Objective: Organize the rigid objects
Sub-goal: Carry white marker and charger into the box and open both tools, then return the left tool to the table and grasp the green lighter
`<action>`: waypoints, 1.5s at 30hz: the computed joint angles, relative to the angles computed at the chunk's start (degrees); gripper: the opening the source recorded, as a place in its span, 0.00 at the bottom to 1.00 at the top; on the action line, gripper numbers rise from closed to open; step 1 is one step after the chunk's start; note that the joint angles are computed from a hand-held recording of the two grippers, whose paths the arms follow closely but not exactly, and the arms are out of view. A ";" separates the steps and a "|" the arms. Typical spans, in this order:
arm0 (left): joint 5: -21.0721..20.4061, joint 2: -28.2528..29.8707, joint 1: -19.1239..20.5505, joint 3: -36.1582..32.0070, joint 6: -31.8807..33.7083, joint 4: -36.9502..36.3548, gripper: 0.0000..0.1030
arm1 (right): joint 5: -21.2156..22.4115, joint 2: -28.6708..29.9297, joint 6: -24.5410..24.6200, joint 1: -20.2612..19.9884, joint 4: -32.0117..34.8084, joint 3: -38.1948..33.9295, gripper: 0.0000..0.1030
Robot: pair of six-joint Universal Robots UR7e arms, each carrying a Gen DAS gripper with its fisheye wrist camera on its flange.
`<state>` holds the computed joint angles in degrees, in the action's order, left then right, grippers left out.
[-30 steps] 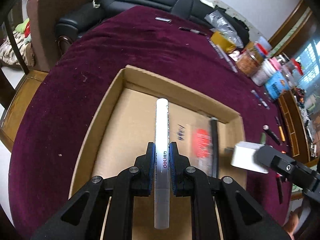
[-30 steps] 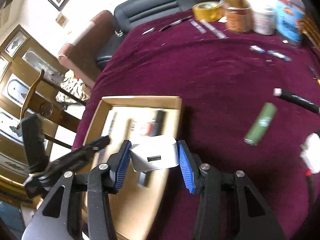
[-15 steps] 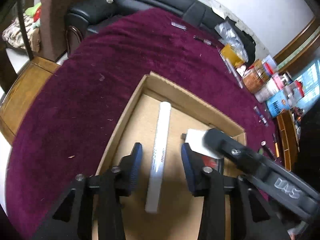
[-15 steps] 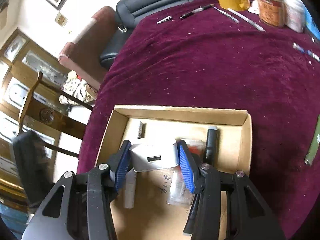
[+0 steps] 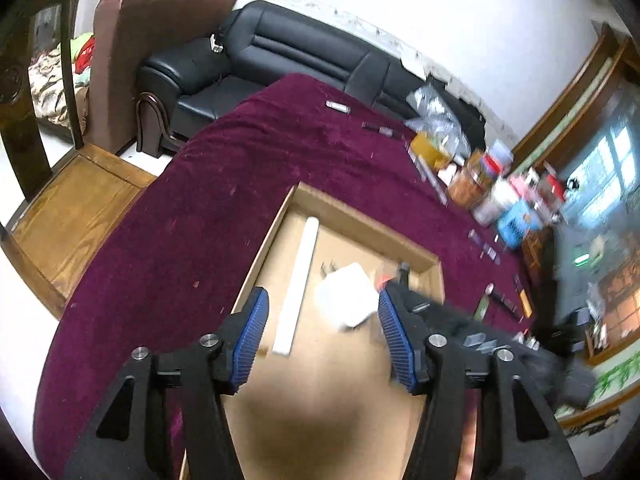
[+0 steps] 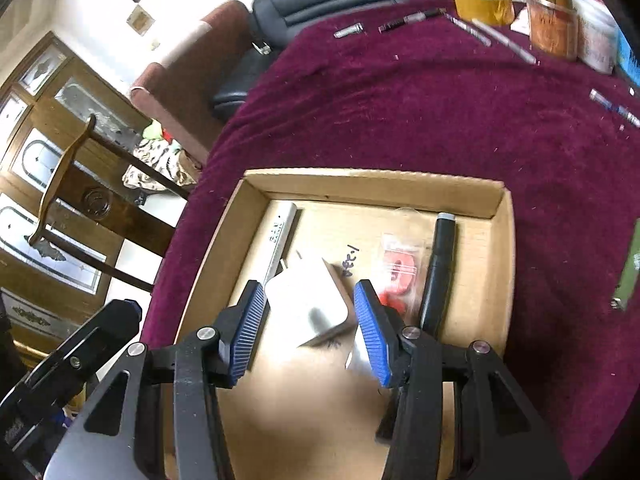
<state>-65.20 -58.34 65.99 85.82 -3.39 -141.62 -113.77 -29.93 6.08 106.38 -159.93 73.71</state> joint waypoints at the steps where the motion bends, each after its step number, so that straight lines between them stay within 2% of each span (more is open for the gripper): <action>1: 0.78 -0.08 -0.17 0.40 -0.09 0.92 0.52 | -0.29 -0.91 -0.90 0.20 -1.30 1.45 0.45; 6: 3.66 0.09 -1.70 2.68 0.55 4.66 0.52 | -5.07 -5.70 -5.84 1.31 -8.73 9.70 0.46; 9: 4.29 -1.12 -3.48 5.97 1.11 2.89 0.52 | -10.96 -8.92 -8.97 1.90 -14.42 15.63 0.48; 11: 3.26 -2.73 -5.25 9.16 1.86 0.12 0.52 | -13.34 -11.66 -10.16 1.67 -17.95 19.85 0.48; 12: 2.82 -3.36 -5.93 10.30 2.04 -0.82 0.54 | -14.40 -13.09 -10.46 1.49 -19.69 21.99 0.49; 14: 1.84 -4.54 -7.95 13.12 2.95 -3.72 0.64 | -16.84 -16.03 -10.83 0.76 -23.90 26.29 0.61; 15: 1.60 -4.85 -9.09 14.42 3.67 -5.10 0.69 | -18.25 -17.17 -10.88 0.42 -26.34 28.10 0.63; 19: 1.14 -3.44 -11.88 15.31 5.02 -4.93 0.69 | -24.57 -20.67 -13.62 -1.74 -37.25 34.03 0.65; 21: 1.37 -1.92 -12.90 14.37 3.82 -2.61 0.69 | -25.73 -21.95 -13.75 -2.94 -41.33 36.00 0.65; 23: 0.66 -0.12 -13.69 13.20 3.29 -1.80 0.69 | -25.33 -23.35 -12.90 -4.47 -44.83 37.78 0.65; 25: 1.98 1.75 -14.79 12.25 3.28 -2.12 0.69 | -24.35 -24.60 -12.90 -5.93 -48.31 39.19 0.65; 27: 3.57 4.57 -15.61 10.51 4.20 -2.83 0.69 | -23.57 -25.14 -14.49 -7.36 -52.50 39.73 0.65; 29: 6.16 8.63 -16.03 6.82 2.67 -0.19 0.69 | -22.74 -25.62 -16.60 -9.05 -56.24 39.90 0.65; 31: 5.60 11.44 -15.63 4.07 2.15 1.45 0.69 | -21.22 -26.64 -16.83 -10.73 -58.58 40.86 0.65; 34: 8.16 17.23 -15.83 -0.09 3.96 0.39 0.68 | -16.18 -29.37 -11.83 -14.08 -61.26 44.72 0.65; 36: 9.99 22.14 -15.88 -4.30 6.42 -0.47 0.68 | -12.42 -32.37 -6.06 -16.08 -57.07 46.62 0.65; 38: 11.45 26.35 -15.85 -8.50 8.13 0.06 0.68 | -9.29 -33.76 -3.47 -17.25 -56.58 47.86 0.65; 41: 14.14 31.09 -15.79 -13.29 9.50 2.54 0.68 | -6.55 -34.64 -2.19 -17.92 -54.75 48.69 0.65; 42: 15.02 32.44 -15.66 -14.79 10.15 4.08 0.66 | -5.86 -34.82 -1.69 -18.07 -53.95 48.75 0.65; 44: 12.74 32.57 -15.31 -15.05 10.81 2.80 0.41 | -5.18 -35.05 -1.15 -18.34 -53.49 49.15 0.65; 45: 13.13 32.21 -15.51 -14.69 10.65 2.92 0.18 | -5.00 -35.10 -0.81 -18.38 -53.35 49.24 0.65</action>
<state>-52.07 -26.13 50.48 71.13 7.25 -138.69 -118.76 -65.03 5.27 87.99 -213.28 122.95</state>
